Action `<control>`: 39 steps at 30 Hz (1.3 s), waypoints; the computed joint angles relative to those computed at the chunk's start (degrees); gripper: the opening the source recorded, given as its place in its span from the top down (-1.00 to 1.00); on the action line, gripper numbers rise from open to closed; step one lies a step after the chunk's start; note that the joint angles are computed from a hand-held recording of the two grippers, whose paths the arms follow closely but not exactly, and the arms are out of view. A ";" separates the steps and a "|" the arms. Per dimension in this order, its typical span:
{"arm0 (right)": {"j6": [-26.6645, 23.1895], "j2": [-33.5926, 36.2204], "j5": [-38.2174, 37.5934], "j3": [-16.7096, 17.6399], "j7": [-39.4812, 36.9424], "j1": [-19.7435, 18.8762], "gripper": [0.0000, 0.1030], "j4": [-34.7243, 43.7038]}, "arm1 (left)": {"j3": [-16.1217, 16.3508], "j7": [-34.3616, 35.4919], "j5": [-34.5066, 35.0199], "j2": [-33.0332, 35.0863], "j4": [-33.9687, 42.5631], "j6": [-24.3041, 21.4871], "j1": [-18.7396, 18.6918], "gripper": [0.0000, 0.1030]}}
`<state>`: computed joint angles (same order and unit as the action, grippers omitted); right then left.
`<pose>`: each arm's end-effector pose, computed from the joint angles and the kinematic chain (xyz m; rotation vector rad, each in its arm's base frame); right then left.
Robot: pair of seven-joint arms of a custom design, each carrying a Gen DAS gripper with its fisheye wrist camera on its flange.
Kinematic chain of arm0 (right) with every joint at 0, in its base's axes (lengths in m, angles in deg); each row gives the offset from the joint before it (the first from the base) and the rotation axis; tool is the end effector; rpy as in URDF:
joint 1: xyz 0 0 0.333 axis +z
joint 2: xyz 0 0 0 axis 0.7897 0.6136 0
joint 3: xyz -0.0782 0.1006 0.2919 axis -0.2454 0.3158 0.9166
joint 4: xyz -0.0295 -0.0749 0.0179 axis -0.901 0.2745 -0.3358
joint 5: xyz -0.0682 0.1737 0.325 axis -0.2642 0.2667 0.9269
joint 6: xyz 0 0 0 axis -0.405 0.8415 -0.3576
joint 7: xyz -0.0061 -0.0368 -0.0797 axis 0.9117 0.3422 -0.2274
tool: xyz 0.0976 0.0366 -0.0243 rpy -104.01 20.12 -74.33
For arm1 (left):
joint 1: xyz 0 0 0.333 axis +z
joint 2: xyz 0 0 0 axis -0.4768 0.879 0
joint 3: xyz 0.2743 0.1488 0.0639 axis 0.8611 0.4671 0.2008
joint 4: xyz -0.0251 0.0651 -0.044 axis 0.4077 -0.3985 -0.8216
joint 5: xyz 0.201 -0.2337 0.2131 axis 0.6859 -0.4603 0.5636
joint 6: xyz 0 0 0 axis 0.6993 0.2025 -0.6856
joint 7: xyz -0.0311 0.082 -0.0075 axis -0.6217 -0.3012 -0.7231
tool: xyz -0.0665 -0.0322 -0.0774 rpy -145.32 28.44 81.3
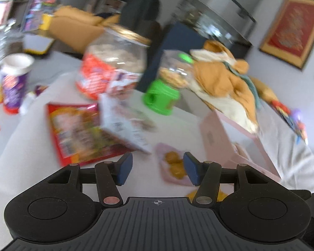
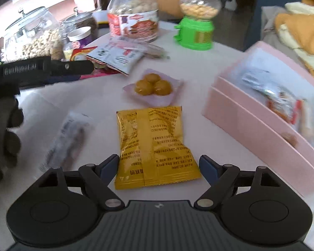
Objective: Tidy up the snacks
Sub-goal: 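Grasp the brown cake tray with the left gripper while the right grasps the yellow packet, then carry the cake tray toward the pink box with the left gripper while the right carries the yellow packet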
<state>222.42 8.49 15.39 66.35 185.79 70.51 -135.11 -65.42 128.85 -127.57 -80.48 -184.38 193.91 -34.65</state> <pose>0.4138 0.2372 0.4783 -1.8969 1.8145 -0.5947 0.5299 -0.1202 0.4616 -1.4970 2.1592 -1.5838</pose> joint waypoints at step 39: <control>9.63 -21.80 -16.26 10.90 29.00 -14.91 -0.68 -22.61 | -3.76 0.01 28.80 -9.67 -13.88 14.02 -13.01 -0.06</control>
